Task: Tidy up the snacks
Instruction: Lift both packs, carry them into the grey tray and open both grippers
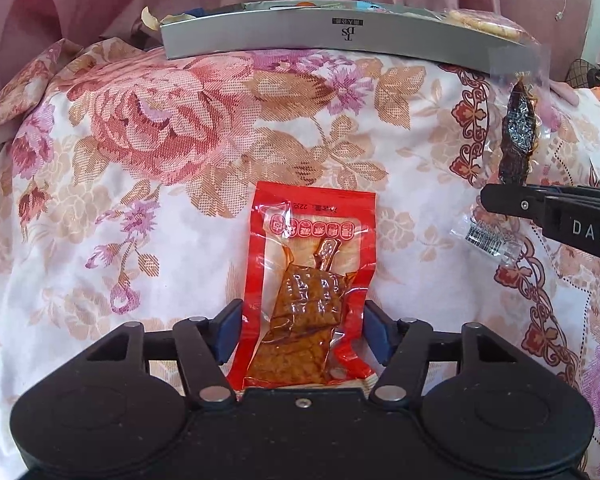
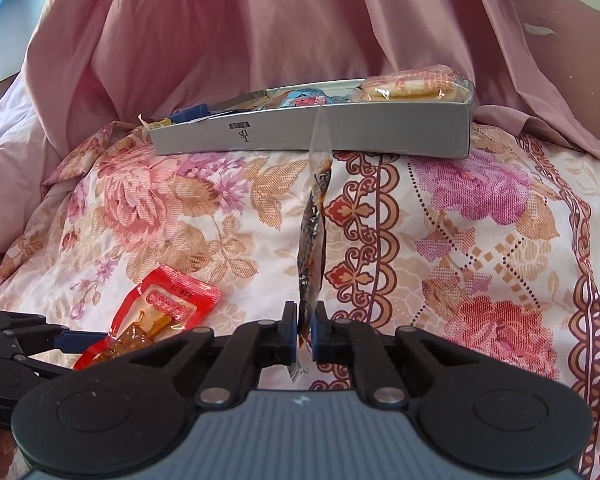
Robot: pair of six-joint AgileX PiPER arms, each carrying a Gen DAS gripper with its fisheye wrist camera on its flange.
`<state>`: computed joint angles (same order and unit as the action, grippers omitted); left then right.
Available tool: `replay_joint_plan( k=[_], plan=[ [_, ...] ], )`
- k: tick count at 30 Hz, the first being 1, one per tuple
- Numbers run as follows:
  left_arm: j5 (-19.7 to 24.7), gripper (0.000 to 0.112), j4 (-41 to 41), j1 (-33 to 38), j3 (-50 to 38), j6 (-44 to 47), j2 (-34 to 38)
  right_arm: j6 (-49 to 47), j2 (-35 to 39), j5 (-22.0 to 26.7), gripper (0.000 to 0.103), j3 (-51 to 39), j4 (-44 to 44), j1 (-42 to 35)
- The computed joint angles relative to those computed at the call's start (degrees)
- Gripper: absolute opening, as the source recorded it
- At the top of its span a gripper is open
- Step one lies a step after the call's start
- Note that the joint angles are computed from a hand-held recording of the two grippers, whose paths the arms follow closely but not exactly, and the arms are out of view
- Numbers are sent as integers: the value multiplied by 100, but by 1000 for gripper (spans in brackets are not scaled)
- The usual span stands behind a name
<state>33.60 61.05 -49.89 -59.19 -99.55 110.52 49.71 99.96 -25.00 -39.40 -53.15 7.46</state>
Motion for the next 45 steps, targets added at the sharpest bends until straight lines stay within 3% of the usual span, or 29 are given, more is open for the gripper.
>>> replay_joint_plan(
  k=[6,18,28,35,39,45],
  plan=[
    [215,54,307,-167,44,-291,-79,-355,-82,-76,7,90,199,27],
    [322,51,747,-319,275,-1070,-287,-1262,-227,-221,7,260,931,109],
    [1149,51,1374,-694,281,-1995,-701,-2318,-568,-709,7,603,1785,239],
    [1279,51,1320,-456,-475,-1428,-761,-3067,-870,-894,7,525,2417,392],
    [1257,51,1102,-89,-1298,-665,-549,-2830,-745,-955,7,-119,2358,371],
    [1181,52,833,545,-2586,326,-74,-2031,13,-955,7,-1506,2034,212]
  ],
)
